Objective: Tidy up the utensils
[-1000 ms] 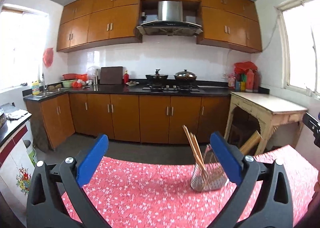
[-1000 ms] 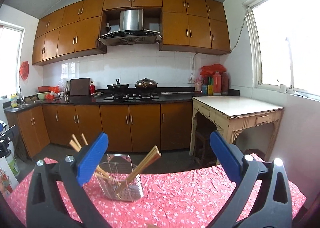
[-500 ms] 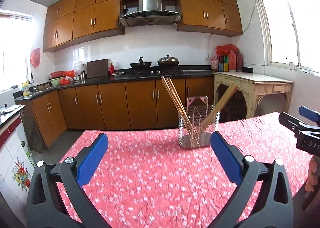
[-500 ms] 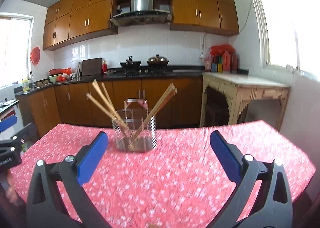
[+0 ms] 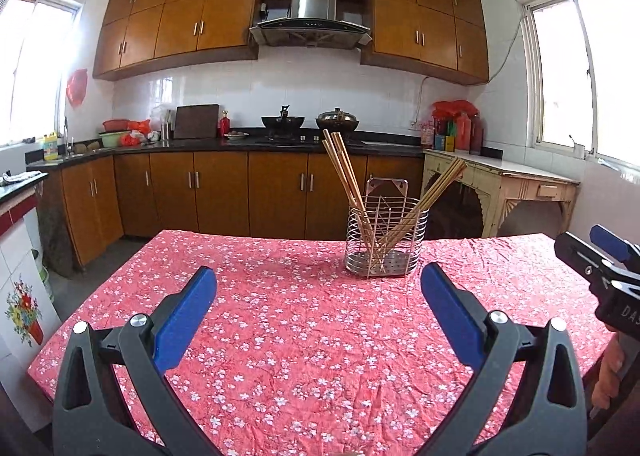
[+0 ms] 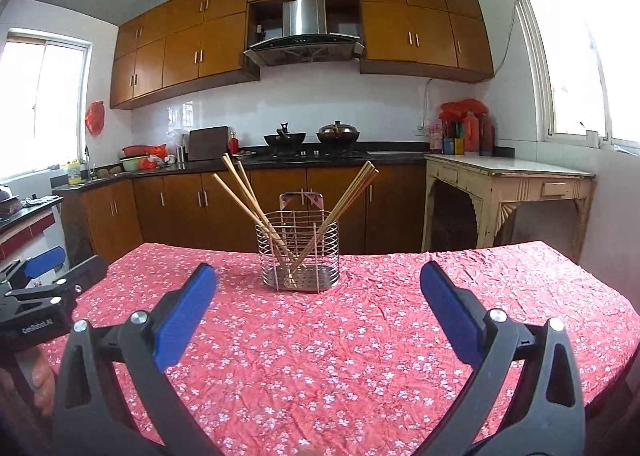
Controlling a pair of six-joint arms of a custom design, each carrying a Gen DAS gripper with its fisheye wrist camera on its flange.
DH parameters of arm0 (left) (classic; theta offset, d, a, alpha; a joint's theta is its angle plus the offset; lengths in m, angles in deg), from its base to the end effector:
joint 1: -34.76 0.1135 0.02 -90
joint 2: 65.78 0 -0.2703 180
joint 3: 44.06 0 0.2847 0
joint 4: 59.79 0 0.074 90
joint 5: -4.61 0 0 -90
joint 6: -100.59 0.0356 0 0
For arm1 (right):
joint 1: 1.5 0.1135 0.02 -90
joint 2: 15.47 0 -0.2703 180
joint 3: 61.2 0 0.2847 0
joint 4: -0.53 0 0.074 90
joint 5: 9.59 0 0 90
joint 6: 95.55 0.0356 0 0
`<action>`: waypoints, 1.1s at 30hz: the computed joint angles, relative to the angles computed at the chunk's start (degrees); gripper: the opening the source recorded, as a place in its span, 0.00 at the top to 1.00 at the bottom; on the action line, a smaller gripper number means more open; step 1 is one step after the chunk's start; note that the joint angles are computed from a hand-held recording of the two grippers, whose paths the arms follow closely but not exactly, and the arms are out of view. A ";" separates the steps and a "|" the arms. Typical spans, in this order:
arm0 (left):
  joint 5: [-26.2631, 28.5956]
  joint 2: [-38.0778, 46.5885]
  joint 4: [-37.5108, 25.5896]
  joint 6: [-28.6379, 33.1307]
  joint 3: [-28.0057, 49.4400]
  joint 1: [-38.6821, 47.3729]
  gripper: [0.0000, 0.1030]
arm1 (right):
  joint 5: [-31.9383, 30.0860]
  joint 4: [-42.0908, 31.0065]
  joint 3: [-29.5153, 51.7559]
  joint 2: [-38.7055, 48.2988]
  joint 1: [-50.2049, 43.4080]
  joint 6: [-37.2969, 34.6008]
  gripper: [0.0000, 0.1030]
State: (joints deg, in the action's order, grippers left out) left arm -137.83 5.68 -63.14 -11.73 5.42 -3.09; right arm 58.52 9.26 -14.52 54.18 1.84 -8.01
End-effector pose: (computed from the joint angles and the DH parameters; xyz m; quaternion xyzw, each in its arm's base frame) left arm 0.2420 -0.1523 0.2223 -0.1317 0.7830 0.0825 0.6023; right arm 0.2906 0.0303 0.2295 -0.1556 0.7681 0.1545 0.6017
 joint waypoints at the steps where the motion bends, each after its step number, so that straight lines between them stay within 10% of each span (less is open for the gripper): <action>1: -0.39 0.41 0.43 0.44 -0.08 -0.19 0.02 | 0.05 0.46 -0.39 0.09 0.01 -0.03 0.04; 33: -2.38 1.63 8.96 3.11 -3.96 -2.49 0.02 | -0.14 7.42 -4.65 1.09 -1.57 -0.80 0.04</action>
State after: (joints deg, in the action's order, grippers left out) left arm -140.21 7.31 -54.18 -8.62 1.46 -5.58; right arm 58.38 16.68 -19.18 55.27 0.27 -8.82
